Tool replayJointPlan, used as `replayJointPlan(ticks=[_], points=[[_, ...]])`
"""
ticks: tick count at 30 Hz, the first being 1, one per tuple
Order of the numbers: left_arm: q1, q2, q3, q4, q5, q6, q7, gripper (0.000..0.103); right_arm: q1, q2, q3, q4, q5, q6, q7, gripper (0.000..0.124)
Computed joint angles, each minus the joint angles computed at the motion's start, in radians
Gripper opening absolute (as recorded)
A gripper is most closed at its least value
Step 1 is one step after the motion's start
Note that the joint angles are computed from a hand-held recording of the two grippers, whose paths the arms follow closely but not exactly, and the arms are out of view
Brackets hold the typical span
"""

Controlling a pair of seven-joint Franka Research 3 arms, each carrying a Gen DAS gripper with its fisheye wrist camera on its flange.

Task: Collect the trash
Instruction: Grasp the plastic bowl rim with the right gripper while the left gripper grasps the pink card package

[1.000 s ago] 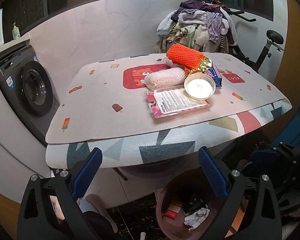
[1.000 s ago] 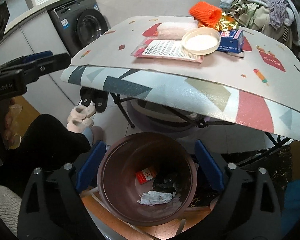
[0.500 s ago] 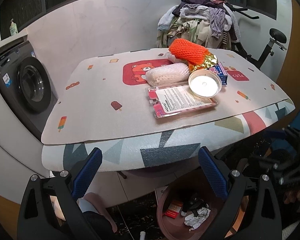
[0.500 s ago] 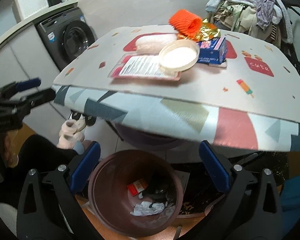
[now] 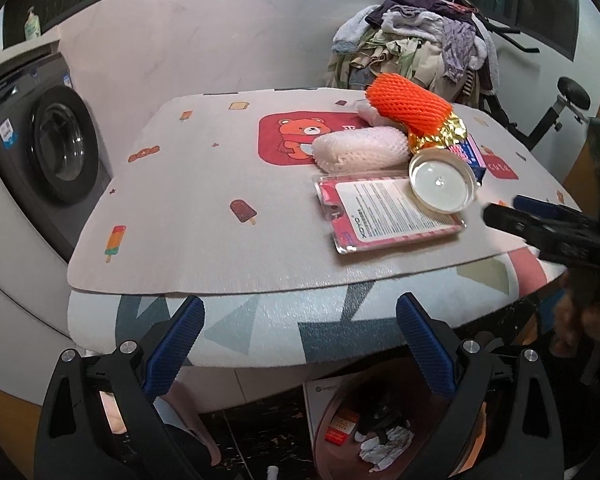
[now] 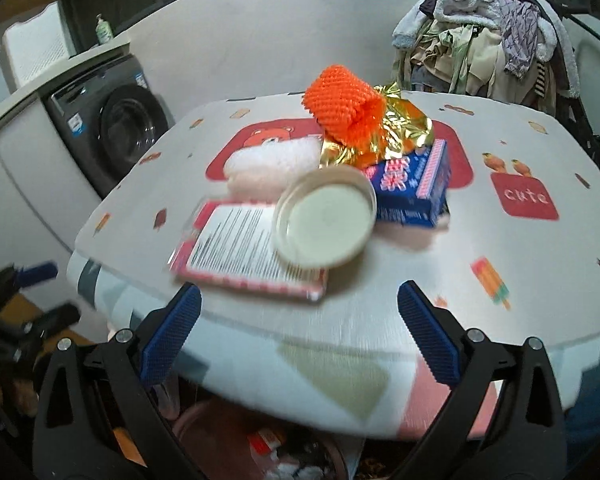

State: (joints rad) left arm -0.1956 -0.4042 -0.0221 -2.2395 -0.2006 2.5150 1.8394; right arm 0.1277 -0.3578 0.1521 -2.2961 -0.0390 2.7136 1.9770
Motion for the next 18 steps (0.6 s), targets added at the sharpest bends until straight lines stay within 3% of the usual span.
replayJointPlan(ticks=[3, 6, 11, 13, 18], points=[[-0.009, 0.023, 0.018, 0.020, -0.038, -0.005, 0.016, 0.094, -0.001, 0.060, -0.019, 0.034, 0.016, 0.034, -0.003, 0.097], [-0.010, 0.047, 0.028, 0.044, -0.087, -0.024, 0.035, 0.088, 0.001, 0.100, -0.042, 0.056, 0.051, 0.058, 0.002, 0.072], [-0.006, 0.101, 0.037, 0.100, -0.192, -0.079, 0.079, 0.070, 0.002, 0.147, -0.071, 0.077, 0.096, 0.064, 0.012, 0.045], [0.002, 0.124, 0.032, 0.125, -0.233, -0.101, 0.091, 0.064, 0.011, 0.151, -0.086, 0.074, 0.133, 0.066, -0.006, 0.015], [0.027, 0.183, 0.016, 0.183, -0.334, -0.145, 0.115, 0.055, -0.006, 0.098, -0.077, 0.011, 0.135, 0.128, 0.008, 0.012]])
